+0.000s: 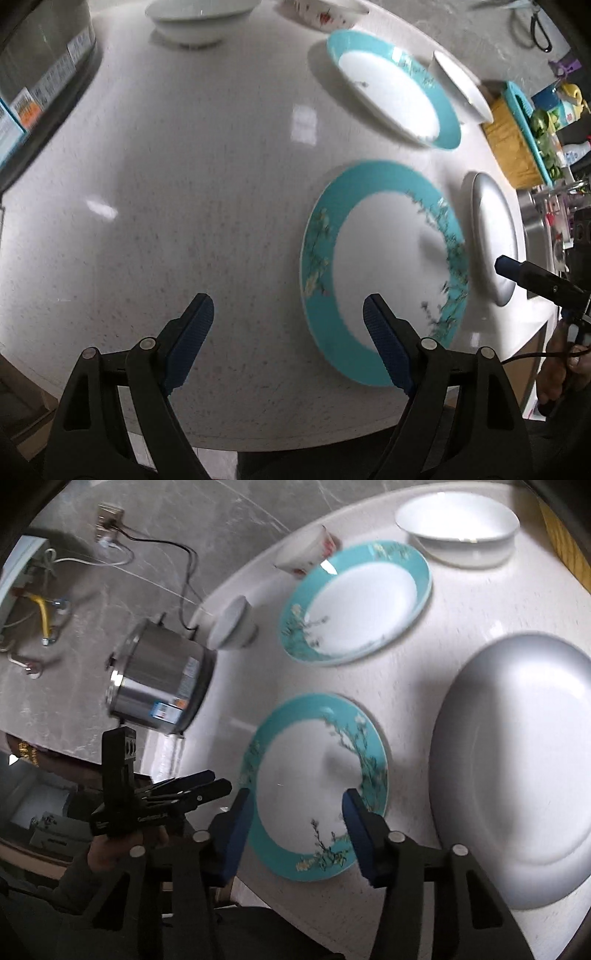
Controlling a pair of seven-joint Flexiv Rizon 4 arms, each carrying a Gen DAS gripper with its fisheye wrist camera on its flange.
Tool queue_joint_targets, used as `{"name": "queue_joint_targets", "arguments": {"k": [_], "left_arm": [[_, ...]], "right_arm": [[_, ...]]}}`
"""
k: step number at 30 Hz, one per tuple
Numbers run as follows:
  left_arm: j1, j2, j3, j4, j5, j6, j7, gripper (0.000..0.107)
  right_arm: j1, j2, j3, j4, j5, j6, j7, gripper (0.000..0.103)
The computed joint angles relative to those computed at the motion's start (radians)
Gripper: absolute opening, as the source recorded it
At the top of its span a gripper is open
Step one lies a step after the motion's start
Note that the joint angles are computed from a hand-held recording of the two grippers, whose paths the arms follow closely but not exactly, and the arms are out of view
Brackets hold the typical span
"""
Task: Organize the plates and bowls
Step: 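Move both grippers to the teal-rimmed floral plate, then close the left gripper on the teal plate's rim while the right gripper grips it too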
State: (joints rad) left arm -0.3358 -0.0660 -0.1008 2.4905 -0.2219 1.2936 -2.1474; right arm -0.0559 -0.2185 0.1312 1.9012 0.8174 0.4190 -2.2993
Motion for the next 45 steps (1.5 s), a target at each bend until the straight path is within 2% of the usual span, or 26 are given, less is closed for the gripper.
{"name": "queue_joint_targets", "arguments": {"k": [4,7,8,9,11,14,19,23,25,28,31,33,34,36,40,45], "left_arm": [[0.004,-0.034,-0.03,0.025,-0.105,0.075,0.101,0.082],[0.008,-0.081,-0.051,0.004,-0.141,0.113,0.147,0.081],[0.019,-0.092,-0.077,0.008,-0.185,0.129,0.192,0.076],[0.01,-0.096,-0.073,0.008,-0.174,0.134,0.186,0.072],[-0.018,-0.122,-0.029,-0.039,-0.078,0.115,0.133,0.068],[-0.001,-0.141,-0.057,-0.056,-0.089,0.122,0.166,0.053],[0.009,-0.162,-0.072,-0.084,-0.096,0.116,0.196,0.052],[0.012,-0.171,-0.085,-0.088,-0.121,0.132,0.205,0.052],[0.026,-0.178,-0.11,-0.089,-0.156,0.141,0.223,0.045],[0.012,-0.183,-0.089,-0.104,-0.137,0.123,0.214,0.041],[-0.005,-0.182,-0.05,-0.119,-0.09,0.092,0.185,0.029],[-0.024,-0.182,-0.013,-0.138,-0.033,0.059,0.153,0.022],[-0.036,-0.179,0.008,-0.145,0.005,0.044,0.128,0.021],[-0.042,-0.177,0.022,-0.154,0.046,0.033,0.101,0.021],[-0.046,-0.18,0.035,-0.177,0.107,0.007,0.061,0.021],[-0.03,-0.176,0.02,-0.169,0.107,0.01,0.047,0.02]], "right_arm": [[0.019,0.0,0.001,0.042,-0.021,0.09,0.061,0.052],[0.031,0.006,0.003,0.067,-0.047,0.152,0.098,0.052],[0.034,0.004,0.002,0.071,-0.061,0.166,0.116,0.052],[0.031,0.002,0.001,0.076,-0.063,0.173,0.125,0.052],[0.032,-0.007,0.004,0.079,-0.07,0.187,0.144,0.052],[0.033,-0.021,0.013,0.084,-0.074,0.2,0.154,0.052],[0.028,-0.057,0.025,0.076,-0.059,0.218,0.172,0.052],[0.008,-0.076,0.039,0.059,-0.02,0.215,0.137,0.05],[0.002,-0.084,0.044,0.05,-0.007,0.207,0.125,0.05],[0.0,-0.09,0.048,0.044,-0.003,0.207,0.117,0.05],[0.004,-0.092,0.046,0.042,-0.021,0.21,0.131,0.044],[0.012,-0.092,0.043,0.047,-0.045,0.222,0.153,0.033],[0.017,-0.092,0.041,0.05,-0.061,0.233,0.164,0.029],[0.03,-0.09,0.04,0.061,-0.099,0.26,0.19,0.014],[0.035,-0.086,0.047,0.069,-0.133,0.274,0.205,0.014],[0.041,-0.08,0.053,0.082,-0.152,0.302,0.228,0.014]]}}
